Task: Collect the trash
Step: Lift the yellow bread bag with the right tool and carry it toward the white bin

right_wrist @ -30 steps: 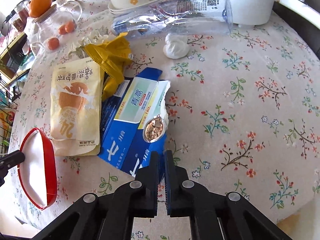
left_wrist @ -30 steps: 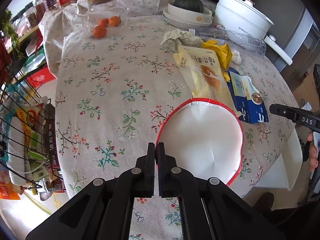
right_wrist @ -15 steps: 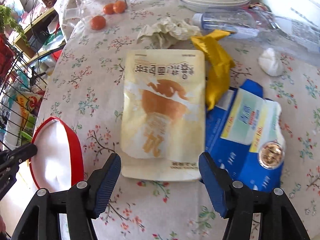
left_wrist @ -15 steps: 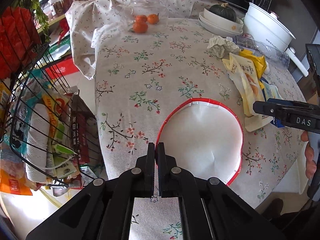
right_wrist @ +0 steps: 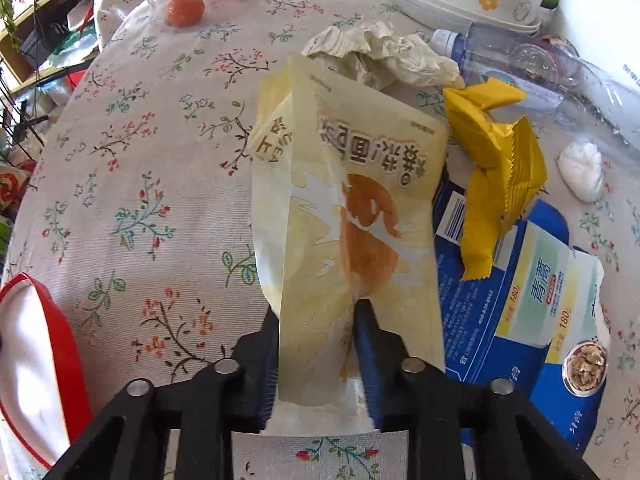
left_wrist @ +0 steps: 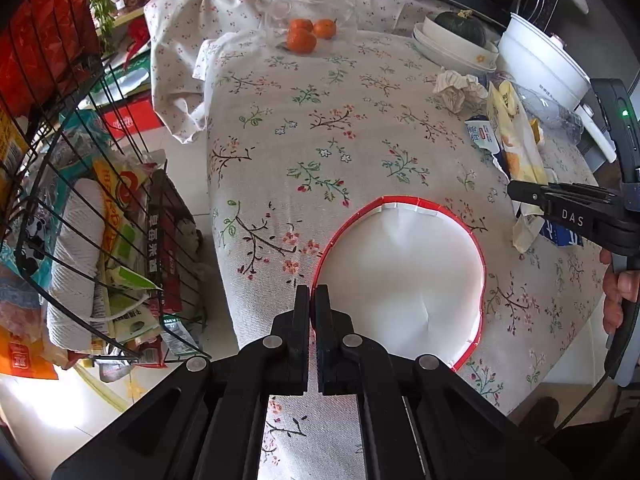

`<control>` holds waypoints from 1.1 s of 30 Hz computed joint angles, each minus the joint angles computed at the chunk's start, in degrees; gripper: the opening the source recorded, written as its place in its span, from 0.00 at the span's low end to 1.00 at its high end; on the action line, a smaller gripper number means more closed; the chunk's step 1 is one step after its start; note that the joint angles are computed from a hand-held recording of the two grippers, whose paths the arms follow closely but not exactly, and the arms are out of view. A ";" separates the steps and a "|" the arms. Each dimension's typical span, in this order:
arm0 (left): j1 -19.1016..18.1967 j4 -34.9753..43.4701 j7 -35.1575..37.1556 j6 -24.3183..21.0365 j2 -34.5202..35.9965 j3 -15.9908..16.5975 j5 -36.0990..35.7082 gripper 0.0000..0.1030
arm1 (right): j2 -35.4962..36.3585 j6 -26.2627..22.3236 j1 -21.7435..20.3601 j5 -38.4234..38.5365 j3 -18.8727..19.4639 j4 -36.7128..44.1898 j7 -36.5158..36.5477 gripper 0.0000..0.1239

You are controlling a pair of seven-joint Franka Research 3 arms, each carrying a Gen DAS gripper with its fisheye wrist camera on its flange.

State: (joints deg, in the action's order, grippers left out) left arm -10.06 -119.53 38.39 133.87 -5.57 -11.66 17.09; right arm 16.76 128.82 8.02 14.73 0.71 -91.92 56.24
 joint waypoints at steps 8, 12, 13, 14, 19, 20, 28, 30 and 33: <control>-1.52 3.99 1.62 2.46 2.40 -0.85 -1.43 0.01 | -5.84 -0.29 -2.51 3.92 -0.53 -2.81 -5.98 0.04; -2.77 7.57 3.60 3.30 4.97 -1.48 -2.69 0.01 | -8.36 -2.34 -4.41 5.62 -1.73 -3.70 -8.35 0.03; -3.14 8.67 3.98 3.34 5.77 -1.68 -2.86 0.01 | -8.96 -2.49 -4.91 5.98 -2.06 -4.09 -9.16 0.03; -3.53 9.89 4.26 3.24 6.63 -1.88 -2.75 0.01 | -9.62 -2.75 -5.49 6.45 -2.44 -4.45 -9.94 0.03; -5.96 16.65 5.66 2.02 11.47 -2.84 -1.42 0.01 | -11.07 -3.64 -7.91 7.48 -4.10 -4.69 -12.05 0.03; -6.53 18.17 6.07 1.57 12.57 -3.01 -1.10 0.01 | -11.16 -4.05 -8.48 7.58 -4.46 -4.59 -12.46 0.03; -11.80 31.45 9.19 -3.42 22.33 -3.62 0.97 0.01 | -9.61 -6.41 -13.36 7.13 -7.06 -2.57 -12.97 0.03; -13.11 34.90 10.03 -4.62 24.89 -3.59 1.12 0.01 | -9.00 -7.18 -14.73 7.49 -7.57 -1.90 -13.13 0.03; -15.23 40.61 11.29 -6.73 28.94 -3.45 1.24 0.01 | -7.77 -8.32 -16.74 8.15 -8.20 -0.55 -13.38 0.03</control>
